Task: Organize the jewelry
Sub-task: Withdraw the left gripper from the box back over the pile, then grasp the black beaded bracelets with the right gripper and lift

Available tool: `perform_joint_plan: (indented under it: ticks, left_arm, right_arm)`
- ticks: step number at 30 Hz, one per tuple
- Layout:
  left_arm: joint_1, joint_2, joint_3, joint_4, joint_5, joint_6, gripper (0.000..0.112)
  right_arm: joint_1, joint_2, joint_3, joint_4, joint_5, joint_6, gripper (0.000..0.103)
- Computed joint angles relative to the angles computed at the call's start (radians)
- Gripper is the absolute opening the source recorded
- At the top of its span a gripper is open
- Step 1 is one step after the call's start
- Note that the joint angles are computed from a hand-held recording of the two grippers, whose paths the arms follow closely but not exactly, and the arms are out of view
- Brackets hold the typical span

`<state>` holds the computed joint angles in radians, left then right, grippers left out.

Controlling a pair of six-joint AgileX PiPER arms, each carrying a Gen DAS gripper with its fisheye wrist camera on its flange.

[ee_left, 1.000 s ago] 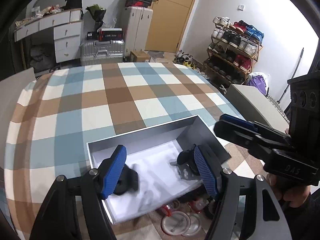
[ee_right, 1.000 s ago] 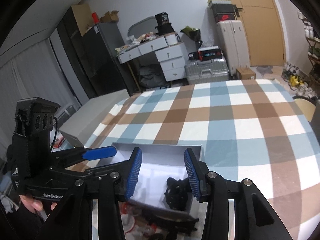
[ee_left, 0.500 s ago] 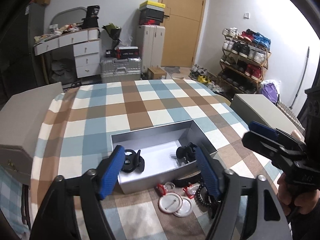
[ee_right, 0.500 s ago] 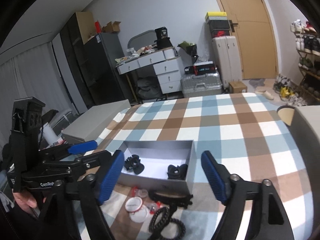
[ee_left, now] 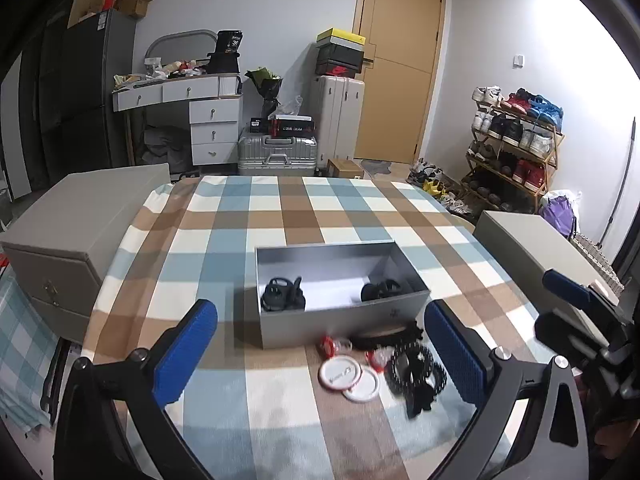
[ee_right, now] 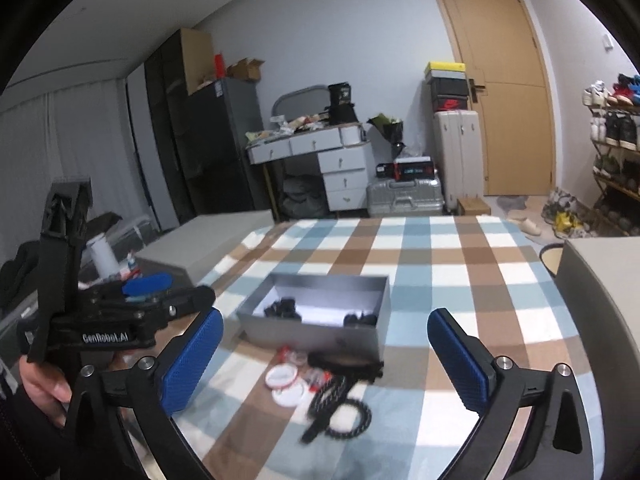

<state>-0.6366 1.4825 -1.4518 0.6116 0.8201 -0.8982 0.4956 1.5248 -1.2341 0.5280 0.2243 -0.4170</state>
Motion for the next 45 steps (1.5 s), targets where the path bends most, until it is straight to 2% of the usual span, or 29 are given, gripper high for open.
perform_joint_plan:
  ticks: [3, 6, 9, 12, 15, 17, 19, 21, 25, 27, 29, 31, 33, 36, 38, 42, 45]
  left_arm:
    - [-0.014, -0.025, 0.066, 0.016, -0.026, -0.036, 0.101]
    - [-0.029, -0.049, 0.125, 0.017, -0.034, -0.063, 0.101]
    - [-0.032, -0.069, 0.175, 0.002, -0.045, -0.081, 0.101]
    - [-0.054, -0.094, 0.221, 0.040, -0.046, -0.133, 0.101]
    - [-0.069, -0.111, 0.262, 0.068, -0.043, -0.179, 0.101]
    - [-0.069, -0.137, 0.297, 0.069, -0.062, -0.212, 0.101]
    - [-0.056, -0.158, 0.325, 0.041, -0.090, -0.216, 0.101]
    - [-0.046, -0.165, 0.333, 0.021, -0.095, -0.213, 0.101]
    - [-0.046, -0.164, 0.335, 0.025, -0.083, -0.212, 0.101]
    - [-0.045, -0.162, 0.337, 0.018, -0.084, -0.201, 0.101]
    - [-0.045, -0.160, 0.339, 0.007, -0.086, -0.188, 0.101]
    - [-0.037, -0.157, 0.342, -0.006, -0.095, -0.173, 0.101]
    - [-0.029, -0.157, 0.346, -0.021, -0.106, -0.157, 0.101]
    - [-0.027, -0.156, 0.348, -0.026, -0.108, -0.151, 0.101]
    - [-0.022, -0.156, 0.350, -0.035, -0.113, -0.141, 0.101]
    - [-0.013, -0.151, 0.347, -0.051, -0.113, -0.128, 0.101]
    - [-0.011, -0.150, 0.344, -0.055, -0.108, -0.127, 0.101]
  right_arm:
    - [0.001, -0.012, 0.052, 0.025, -0.010, -0.016, 0.103]
    - [-0.011, -0.017, 0.107, 0.124, -0.024, -0.083, 0.103]
    - [-0.039, -0.007, 0.125, 0.242, 0.026, -0.171, 0.103]
    - [-0.035, 0.014, 0.127, 0.140, 0.043, -0.053, 0.103]
    - [-0.021, 0.027, 0.149, 0.165, 0.029, -0.090, 0.103]
    - [0.001, 0.040, 0.147, 0.068, 0.027, -0.005, 0.100]
    - [0.014, 0.067, 0.119, 0.006, 0.061, 0.055, 0.090]
    - [0.019, 0.098, 0.093, 0.020, 0.086, 0.045, 0.082]
    - [0.031, 0.136, 0.066, 0.019, 0.077, 0.054, 0.081]
    - [0.038, 0.150, 0.047, 0.000, 0.081, 0.071, 0.075]
    - [0.055, 0.167, 0.023, -0.120, 0.083, 0.186, 0.073]
    - [0.068, 0.184, 0.000, -0.221, 0.095, 0.279, 0.063]
    - [0.074, 0.201, -0.020, -0.277, 0.107, 0.333, 0.059]
    - [0.086, 0.211, -0.025, -0.370, 0.110, 0.419, 0.047]
    - [0.094, 0.213, -0.027, -0.434, 0.109, 0.474, 0.042]
    - [0.095, 0.216, -0.032, -0.501, 0.117, 0.533, 0.022]
    - [0.112, 0.206, -0.020, -0.601, 0.113, 0.606, 0.021]
